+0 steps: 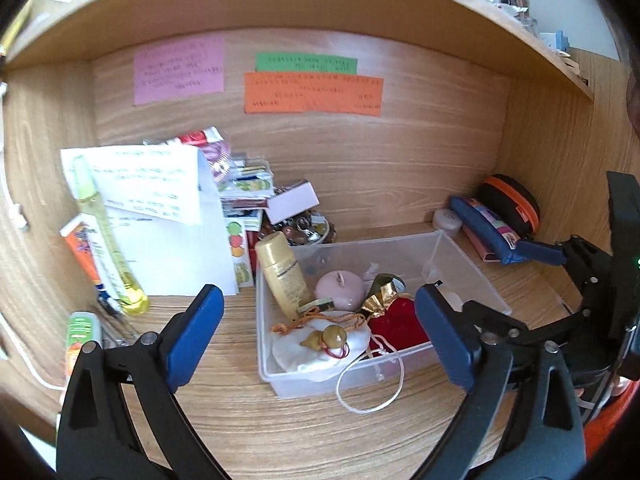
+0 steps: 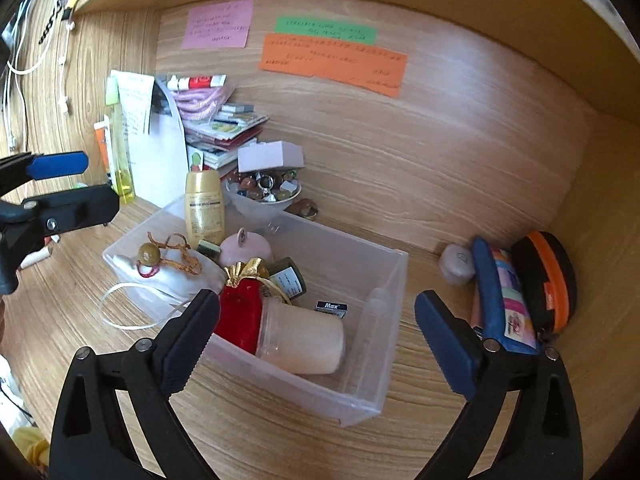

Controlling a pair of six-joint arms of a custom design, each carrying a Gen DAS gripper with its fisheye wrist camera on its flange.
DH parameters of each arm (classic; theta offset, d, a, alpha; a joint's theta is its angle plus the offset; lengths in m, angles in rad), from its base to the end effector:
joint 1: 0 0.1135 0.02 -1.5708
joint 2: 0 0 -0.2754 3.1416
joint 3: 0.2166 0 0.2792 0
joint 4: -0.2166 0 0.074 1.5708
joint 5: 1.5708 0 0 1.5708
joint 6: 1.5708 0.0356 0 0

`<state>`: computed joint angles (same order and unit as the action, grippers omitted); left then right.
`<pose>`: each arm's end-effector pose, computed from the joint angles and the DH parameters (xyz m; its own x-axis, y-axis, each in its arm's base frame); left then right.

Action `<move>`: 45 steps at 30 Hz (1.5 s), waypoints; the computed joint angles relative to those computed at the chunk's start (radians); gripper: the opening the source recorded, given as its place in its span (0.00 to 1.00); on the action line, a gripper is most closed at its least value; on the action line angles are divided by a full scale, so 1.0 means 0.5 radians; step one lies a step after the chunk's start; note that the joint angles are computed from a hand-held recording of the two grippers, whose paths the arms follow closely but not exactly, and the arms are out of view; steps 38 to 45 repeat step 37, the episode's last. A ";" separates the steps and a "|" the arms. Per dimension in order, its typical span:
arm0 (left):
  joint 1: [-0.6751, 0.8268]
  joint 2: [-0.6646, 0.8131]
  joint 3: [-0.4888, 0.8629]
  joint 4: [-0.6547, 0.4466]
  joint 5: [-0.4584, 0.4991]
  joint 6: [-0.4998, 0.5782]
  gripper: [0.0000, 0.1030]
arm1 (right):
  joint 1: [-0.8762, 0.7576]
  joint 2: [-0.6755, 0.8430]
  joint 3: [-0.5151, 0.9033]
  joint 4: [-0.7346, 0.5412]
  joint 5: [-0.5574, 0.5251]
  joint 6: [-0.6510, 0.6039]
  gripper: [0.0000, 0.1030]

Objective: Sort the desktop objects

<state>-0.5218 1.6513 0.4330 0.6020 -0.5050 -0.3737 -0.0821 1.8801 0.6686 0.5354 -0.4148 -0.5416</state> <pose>0.2499 -0.1238 0.0920 -0.5008 -0.0806 -0.8618 -0.0954 0.9947 -0.0375 0.3390 -0.0135 0.0750 -0.4116 -0.4395 -0.7984 -0.5256 0.8301 -0.1860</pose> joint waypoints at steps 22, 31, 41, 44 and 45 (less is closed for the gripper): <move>-0.580 0.058 -0.075 -0.126 -0.744 -0.534 0.98 | -0.340 -0.323 -0.535 0.369 -0.338 0.331 1.00; -0.587 0.176 -0.018 -0.050 -0.703 -0.552 0.99 | -0.431 -0.275 -0.533 0.350 -0.388 0.301 1.00; -0.576 0.227 0.050 -0.090 -0.761 -0.587 0.99 | -0.424 -0.213 -0.495 0.356 -0.386 0.286 1.00; -0.576 0.227 0.050 -0.090 -0.761 -0.587 0.99 | -0.424 -0.213 -0.495 0.356 -0.386 0.286 1.00; -0.576 0.227 0.050 -0.090 -0.761 -0.587 0.99 | -0.424 -0.213 -0.495 0.356 -0.386 0.286 1.00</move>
